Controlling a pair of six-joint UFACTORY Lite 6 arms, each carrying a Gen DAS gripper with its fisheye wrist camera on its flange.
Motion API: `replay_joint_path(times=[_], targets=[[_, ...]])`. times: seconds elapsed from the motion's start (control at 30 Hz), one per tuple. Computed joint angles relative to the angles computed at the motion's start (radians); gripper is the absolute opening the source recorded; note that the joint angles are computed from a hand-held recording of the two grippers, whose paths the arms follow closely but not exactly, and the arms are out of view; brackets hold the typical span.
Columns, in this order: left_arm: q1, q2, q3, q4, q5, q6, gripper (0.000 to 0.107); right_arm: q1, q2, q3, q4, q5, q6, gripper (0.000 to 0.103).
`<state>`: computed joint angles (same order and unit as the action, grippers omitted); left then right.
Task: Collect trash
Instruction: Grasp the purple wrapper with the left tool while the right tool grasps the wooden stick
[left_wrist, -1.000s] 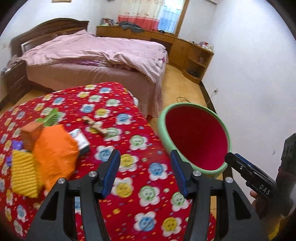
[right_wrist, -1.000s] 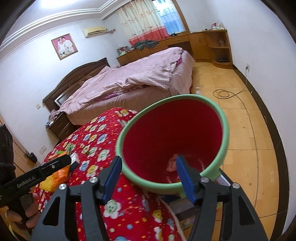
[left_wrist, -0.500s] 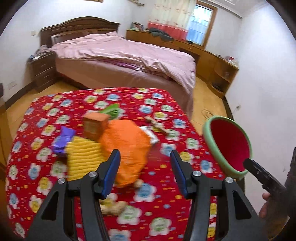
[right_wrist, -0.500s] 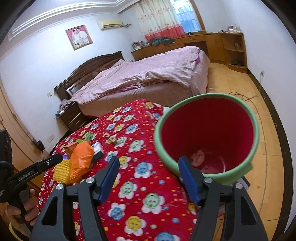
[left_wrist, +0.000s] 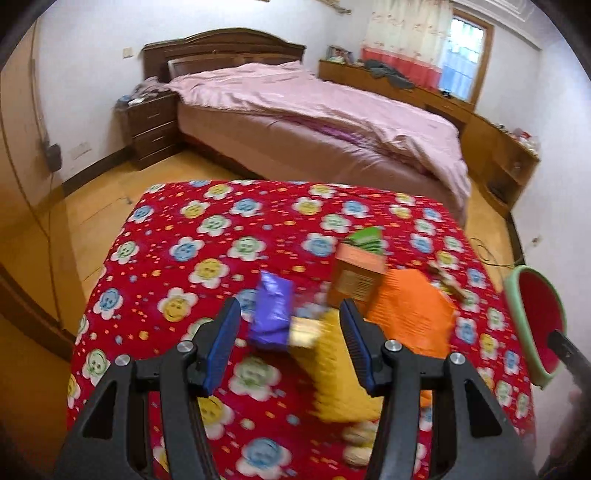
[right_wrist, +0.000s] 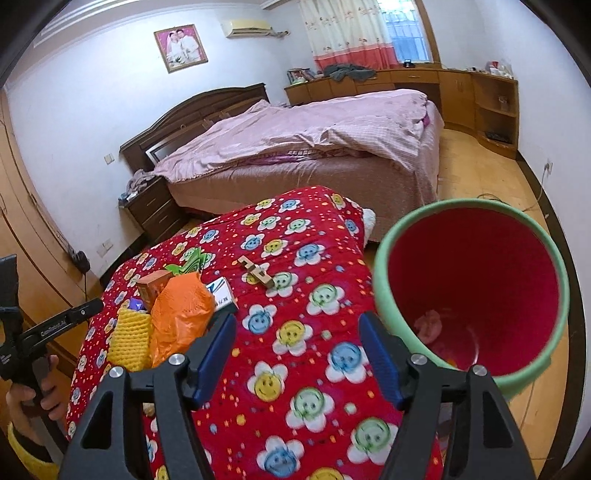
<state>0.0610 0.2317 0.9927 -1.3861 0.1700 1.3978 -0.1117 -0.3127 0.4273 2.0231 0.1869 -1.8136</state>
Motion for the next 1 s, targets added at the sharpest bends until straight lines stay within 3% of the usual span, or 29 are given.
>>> replay_joint_path(times=[0.13, 0.27, 0.43, 0.63, 0.8, 1.0], targets=[[0.026, 0.131, 0.107, 0.084, -0.003, -0.087, 0.056, 0.044, 0.162, 0.114, 0.236, -0.009, -0.234, 0.071], [0.025, 0.25, 0.21, 0.272, -0.008, -0.274, 0.056, 0.065, 0.326, 0.23, 0.36, -0.002, -0.361, 0.071], [0.016, 0.36, 0.314, 0.508, 0.003, -0.513, 0.056, 0.072, 0.518, 0.378, 0.306, 0.002, -0.322, 0.071], [0.005, 0.442, 0.379, 0.627, 0.02, -0.651, 0.056, 0.089, 0.689, 0.527, 0.209, -0.006, -0.253, 0.071], [0.005, 0.442, 0.361, 0.456, -0.004, -0.475, 0.055, 0.112, 0.776, 0.605, 0.159, -0.011, -0.227, 0.067], [0.017, 0.426, 0.336, 0.286, 0.019, -0.288, 0.033, 0.152, 0.858, 0.686, 0.176, -0.032, -0.257, 0.051]])
